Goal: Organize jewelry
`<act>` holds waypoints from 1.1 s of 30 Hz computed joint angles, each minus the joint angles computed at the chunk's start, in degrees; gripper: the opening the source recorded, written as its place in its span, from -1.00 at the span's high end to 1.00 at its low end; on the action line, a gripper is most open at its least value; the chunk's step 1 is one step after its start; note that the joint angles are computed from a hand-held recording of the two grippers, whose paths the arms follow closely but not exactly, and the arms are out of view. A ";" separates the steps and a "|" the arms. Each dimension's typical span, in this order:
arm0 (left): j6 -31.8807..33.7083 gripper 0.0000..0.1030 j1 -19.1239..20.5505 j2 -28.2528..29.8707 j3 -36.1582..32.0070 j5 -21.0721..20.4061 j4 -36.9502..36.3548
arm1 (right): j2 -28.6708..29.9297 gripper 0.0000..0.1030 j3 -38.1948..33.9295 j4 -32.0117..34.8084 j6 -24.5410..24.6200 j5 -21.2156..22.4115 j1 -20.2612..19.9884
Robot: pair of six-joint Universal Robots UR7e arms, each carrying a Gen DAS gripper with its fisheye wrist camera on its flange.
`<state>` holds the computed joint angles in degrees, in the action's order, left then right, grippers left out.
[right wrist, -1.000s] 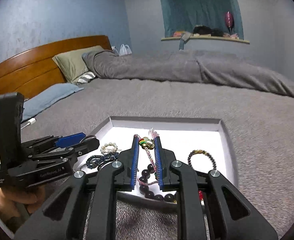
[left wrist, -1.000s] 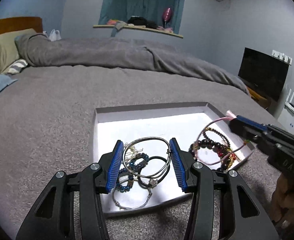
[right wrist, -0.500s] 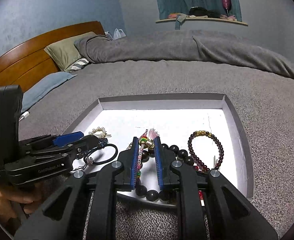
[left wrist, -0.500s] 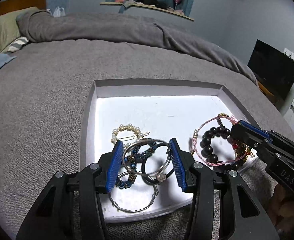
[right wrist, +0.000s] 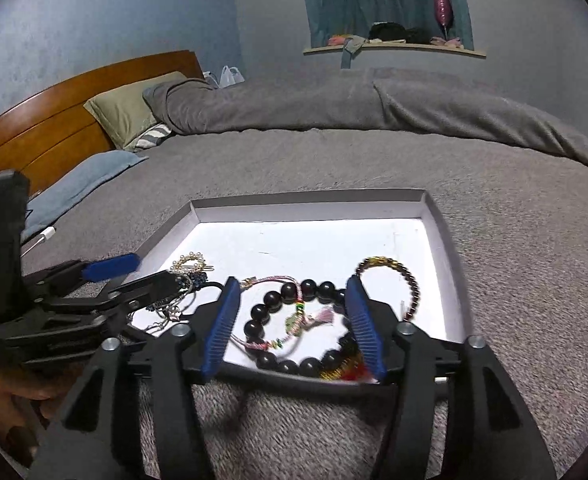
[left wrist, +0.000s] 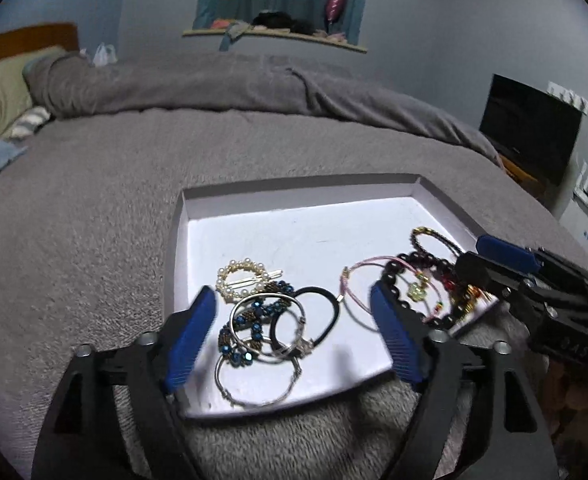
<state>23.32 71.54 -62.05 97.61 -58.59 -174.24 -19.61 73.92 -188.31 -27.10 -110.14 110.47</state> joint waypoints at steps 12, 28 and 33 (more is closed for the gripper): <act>4.60 -0.87 -1.78 -5.31 8.38 -0.89 -6.38 | -4.56 -0.47 10.20 -7.81 -2.10 -1.10 0.46; 5.99 -0.90 -2.41 -5.70 12.09 -2.41 -15.36 | -5.87 -0.72 16.65 -19.42 -7.38 -0.94 1.27; 4.90 -0.90 -2.21 -6.05 11.78 -2.86 -13.81 | -5.79 -0.74 16.69 -19.46 -7.29 -1.16 1.06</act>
